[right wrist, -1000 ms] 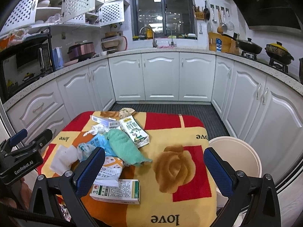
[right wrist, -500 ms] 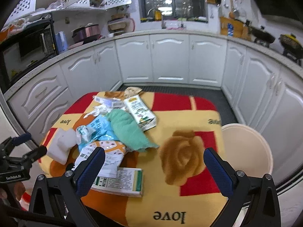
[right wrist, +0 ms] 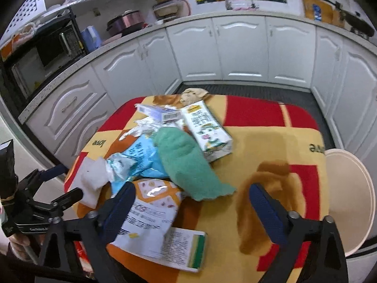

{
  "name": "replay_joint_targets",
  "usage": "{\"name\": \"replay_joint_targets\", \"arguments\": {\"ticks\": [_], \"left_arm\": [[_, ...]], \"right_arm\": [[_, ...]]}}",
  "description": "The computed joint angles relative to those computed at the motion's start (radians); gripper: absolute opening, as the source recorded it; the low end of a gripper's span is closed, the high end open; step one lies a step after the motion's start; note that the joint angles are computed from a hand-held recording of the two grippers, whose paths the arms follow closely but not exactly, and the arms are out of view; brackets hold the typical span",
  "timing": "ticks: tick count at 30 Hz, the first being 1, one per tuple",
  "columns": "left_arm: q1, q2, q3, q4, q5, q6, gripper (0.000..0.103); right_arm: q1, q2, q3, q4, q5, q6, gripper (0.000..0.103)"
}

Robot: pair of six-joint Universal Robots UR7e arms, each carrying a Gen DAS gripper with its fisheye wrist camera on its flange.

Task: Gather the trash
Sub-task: 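Grasp the crumpled white-green wrapper with the right tool while the left tool approaches the white foam block, then grasp and lift the large white foam block with the left tool while the right tool lifts the wrapper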

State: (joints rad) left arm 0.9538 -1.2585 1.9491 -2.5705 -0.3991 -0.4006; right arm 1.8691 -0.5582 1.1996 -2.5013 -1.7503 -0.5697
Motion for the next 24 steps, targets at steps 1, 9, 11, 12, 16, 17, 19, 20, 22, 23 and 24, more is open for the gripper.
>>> {"name": "replay_joint_targets", "arguments": {"ticks": [1, 9, 11, 12, 16, 17, 19, 20, 22, 23, 24], "left_arm": [[0.001, -0.010, 0.003, 0.026, 0.008, -0.018, 0.100], [0.014, -0.102, 0.043, 0.168, 0.001, -0.157, 0.100], [0.023, -0.104, 0.044, 0.167, -0.009, -0.163, 0.100], [0.028, -0.104, 0.044, 0.150, -0.020, -0.158, 0.100], [0.057, -0.085, 0.032, 0.064, -0.080, -0.110, 0.097], [0.064, -0.077, 0.025, 0.061, -0.090, -0.103, 0.087], [0.082, -0.064, 0.007, 0.085, -0.128, -0.102, 0.069], [0.095, -0.059, -0.004, 0.107, -0.157, -0.109, 0.060], [0.096, -0.053, 0.008, 0.072, -0.144, -0.087, 0.060], [0.095, -0.054, 0.011, 0.067, -0.142, -0.081, 0.059], [0.095, -0.058, 0.015, 0.058, -0.146, -0.079, 0.058]], "right_arm": [[0.004, 0.004, -0.011, 0.023, 0.018, -0.006, 0.089], [0.080, 0.110, -0.127, 0.155, 0.033, -0.133, 0.071], [0.095, 0.148, -0.153, 0.159, 0.006, -0.157, 0.071], [0.102, 0.170, -0.174, 0.171, -0.010, -0.161, 0.069], [0.106, 0.265, -0.298, 0.291, -0.071, -0.117, 0.046], [0.103, 0.278, -0.319, 0.315, -0.071, -0.105, 0.044], [0.097, 0.284, -0.328, 0.329, -0.055, -0.090, 0.032], [0.095, 0.277, -0.315, 0.318, -0.046, -0.091, 0.031], [0.095, 0.252, -0.269, 0.268, -0.034, -0.118, 0.028], [0.095, 0.245, -0.259, 0.257, -0.032, -0.123, 0.028], [0.094, 0.231, -0.239, 0.235, -0.026, -0.126, 0.027]]}}
